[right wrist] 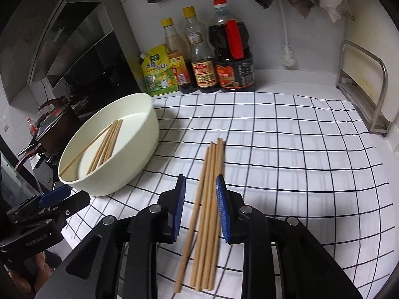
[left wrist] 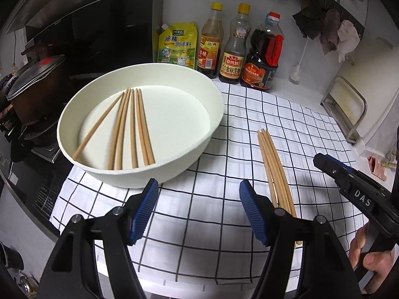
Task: Organize utensils
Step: 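Withdraw both open tools from the bowl back over the chopstick row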
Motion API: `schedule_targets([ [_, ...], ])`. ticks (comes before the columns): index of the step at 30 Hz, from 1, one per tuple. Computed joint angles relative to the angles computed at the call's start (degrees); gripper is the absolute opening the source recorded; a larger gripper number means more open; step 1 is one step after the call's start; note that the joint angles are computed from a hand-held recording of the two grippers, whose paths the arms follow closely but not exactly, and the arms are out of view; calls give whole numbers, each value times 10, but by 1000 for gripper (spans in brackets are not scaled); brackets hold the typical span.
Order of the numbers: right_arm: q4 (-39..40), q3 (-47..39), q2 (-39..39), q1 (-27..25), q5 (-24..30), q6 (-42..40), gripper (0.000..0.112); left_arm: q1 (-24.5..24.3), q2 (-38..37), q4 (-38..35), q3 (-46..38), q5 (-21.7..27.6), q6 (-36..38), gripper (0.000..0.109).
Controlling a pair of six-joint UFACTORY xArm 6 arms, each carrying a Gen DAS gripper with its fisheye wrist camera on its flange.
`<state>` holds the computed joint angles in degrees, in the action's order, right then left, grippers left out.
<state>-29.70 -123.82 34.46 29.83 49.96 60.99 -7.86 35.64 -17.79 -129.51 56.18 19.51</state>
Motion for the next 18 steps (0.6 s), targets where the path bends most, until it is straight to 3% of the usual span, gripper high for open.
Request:
schedule_targets([
  [9, 27, 17, -3, -9, 9, -33, 34, -15, -9, 12, 31, -16, -13, 66],
  [18, 49, -26, 30, -8, 65, -79, 38, -27, -19, 15, 63, -33, -10, 71],
])
